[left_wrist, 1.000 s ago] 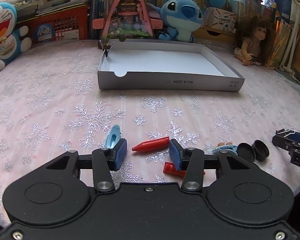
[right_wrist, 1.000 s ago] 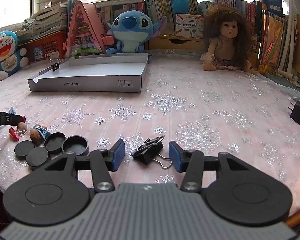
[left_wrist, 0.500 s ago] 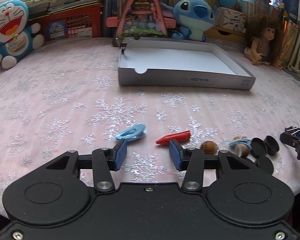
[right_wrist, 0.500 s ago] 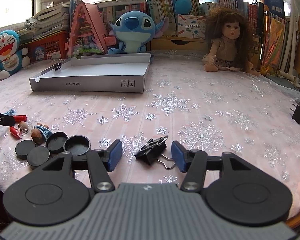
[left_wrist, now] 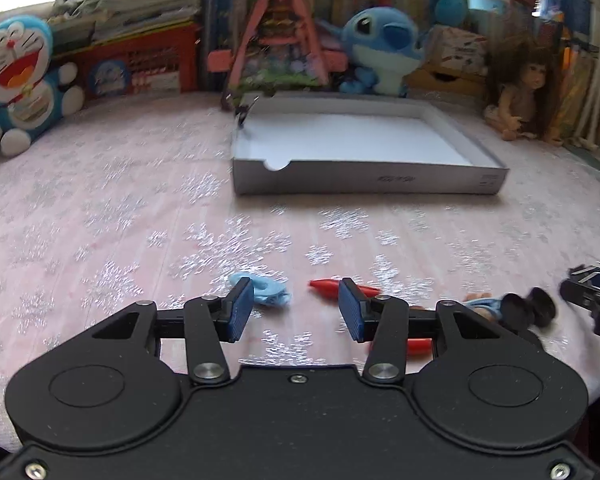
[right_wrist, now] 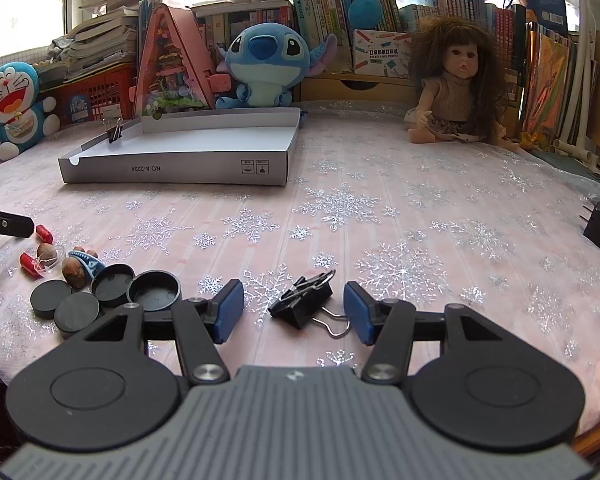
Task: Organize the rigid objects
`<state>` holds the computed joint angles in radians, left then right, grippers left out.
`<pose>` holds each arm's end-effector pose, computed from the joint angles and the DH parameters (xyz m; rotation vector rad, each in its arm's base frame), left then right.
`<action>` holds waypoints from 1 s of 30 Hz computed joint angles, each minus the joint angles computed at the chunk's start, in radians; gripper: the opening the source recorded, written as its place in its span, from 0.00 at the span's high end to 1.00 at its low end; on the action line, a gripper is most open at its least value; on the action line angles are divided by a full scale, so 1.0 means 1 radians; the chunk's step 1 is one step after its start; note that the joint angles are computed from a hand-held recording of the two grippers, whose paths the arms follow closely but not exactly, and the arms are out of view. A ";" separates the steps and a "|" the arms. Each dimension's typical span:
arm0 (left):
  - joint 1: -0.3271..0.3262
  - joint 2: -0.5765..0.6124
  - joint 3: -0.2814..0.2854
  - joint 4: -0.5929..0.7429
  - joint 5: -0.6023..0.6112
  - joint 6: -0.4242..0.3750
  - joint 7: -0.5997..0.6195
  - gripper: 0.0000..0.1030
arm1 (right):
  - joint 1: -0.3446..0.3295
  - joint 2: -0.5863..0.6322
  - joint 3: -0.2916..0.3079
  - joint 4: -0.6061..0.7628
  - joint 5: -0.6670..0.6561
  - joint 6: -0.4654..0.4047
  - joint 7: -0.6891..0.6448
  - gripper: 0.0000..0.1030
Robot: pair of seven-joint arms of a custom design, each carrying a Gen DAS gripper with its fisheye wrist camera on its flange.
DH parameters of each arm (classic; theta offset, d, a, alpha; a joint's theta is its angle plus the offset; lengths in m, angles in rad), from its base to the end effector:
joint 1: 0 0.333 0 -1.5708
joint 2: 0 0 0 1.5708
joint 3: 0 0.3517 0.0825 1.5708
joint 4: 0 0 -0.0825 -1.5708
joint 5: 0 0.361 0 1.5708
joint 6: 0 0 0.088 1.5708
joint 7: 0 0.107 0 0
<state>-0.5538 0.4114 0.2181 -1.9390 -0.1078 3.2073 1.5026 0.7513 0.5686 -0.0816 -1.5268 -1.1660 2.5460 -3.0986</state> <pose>0.6276 -0.2296 0.4297 -1.5531 1.9277 -0.9340 0.5603 0.4751 0.4113 -1.6129 1.6972 -0.8689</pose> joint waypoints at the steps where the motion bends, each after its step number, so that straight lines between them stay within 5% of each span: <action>1: 0.023 -0.006 -0.029 -0.008 0.002 0.016 0.013 0.56 | 0.000 0.000 0.000 0.000 0.000 0.000 0.000 0.33; 4: 0.061 -0.013 -0.087 -0.020 -0.005 0.054 0.064 0.52 | 0.000 0.000 -0.001 0.000 0.000 0.000 0.001 0.33; 17: 0.052 0.038 -0.092 0.043 -0.053 0.010 0.130 0.52 | 0.006 -0.002 -0.002 -0.005 -0.015 -0.016 0.023 0.33; 30: 0.158 0.049 -0.206 0.049 -0.049 0.003 0.174 0.56 | -0.011 -0.026 0.009 -0.039 -0.064 0.042 -0.092 0.33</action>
